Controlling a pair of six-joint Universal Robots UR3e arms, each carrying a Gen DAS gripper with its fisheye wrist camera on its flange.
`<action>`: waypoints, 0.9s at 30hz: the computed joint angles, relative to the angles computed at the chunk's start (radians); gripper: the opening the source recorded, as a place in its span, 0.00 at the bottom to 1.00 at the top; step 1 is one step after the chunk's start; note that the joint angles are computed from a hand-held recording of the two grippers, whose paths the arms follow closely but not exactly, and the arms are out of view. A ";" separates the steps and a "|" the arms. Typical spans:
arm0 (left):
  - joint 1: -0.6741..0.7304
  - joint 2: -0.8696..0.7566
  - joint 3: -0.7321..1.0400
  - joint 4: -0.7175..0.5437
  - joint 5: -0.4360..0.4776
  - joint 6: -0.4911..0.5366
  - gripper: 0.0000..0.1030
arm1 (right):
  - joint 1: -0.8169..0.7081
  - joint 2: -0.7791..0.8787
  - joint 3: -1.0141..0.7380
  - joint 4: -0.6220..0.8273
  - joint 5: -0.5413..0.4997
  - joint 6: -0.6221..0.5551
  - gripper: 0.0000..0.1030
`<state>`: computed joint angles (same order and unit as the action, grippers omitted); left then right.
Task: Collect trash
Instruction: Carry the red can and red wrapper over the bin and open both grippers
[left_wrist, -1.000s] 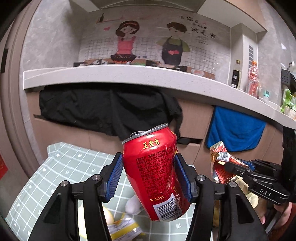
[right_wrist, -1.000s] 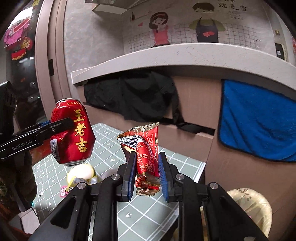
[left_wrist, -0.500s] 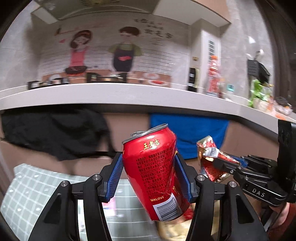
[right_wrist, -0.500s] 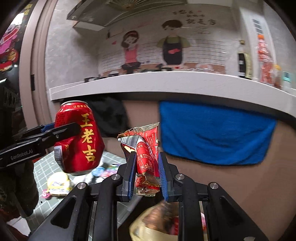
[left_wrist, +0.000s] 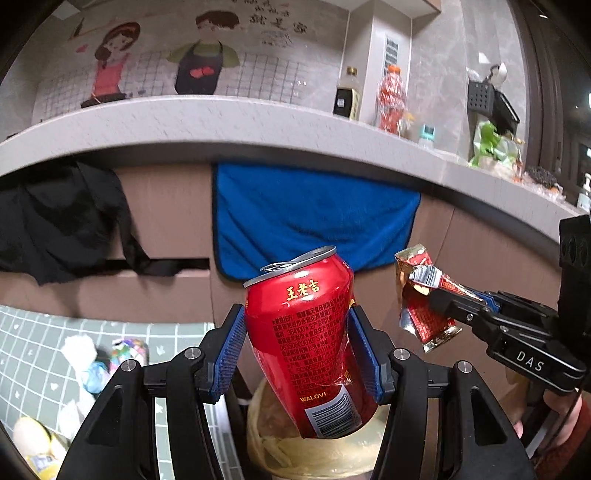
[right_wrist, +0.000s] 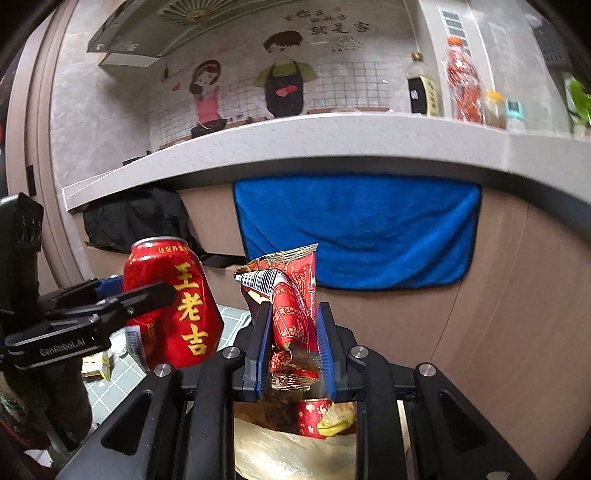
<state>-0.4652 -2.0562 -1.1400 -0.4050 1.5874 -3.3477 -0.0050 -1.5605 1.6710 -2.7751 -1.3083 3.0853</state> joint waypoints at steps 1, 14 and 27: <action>-0.006 -0.016 0.013 -0.009 0.000 -0.001 0.55 | -0.007 -0.002 0.009 0.000 0.007 0.003 0.21; -0.014 -0.139 0.114 -0.103 -0.022 -0.008 0.55 | -0.073 0.047 0.079 -0.022 0.072 0.032 0.21; 0.089 -0.257 0.241 -0.224 -0.262 -0.036 0.67 | -0.089 0.184 0.051 -0.062 0.065 0.093 0.49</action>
<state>-0.3760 -2.3136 -0.8992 -0.6295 1.3253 -3.3834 -0.0940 -1.3762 1.7224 -2.8369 -1.2436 3.1785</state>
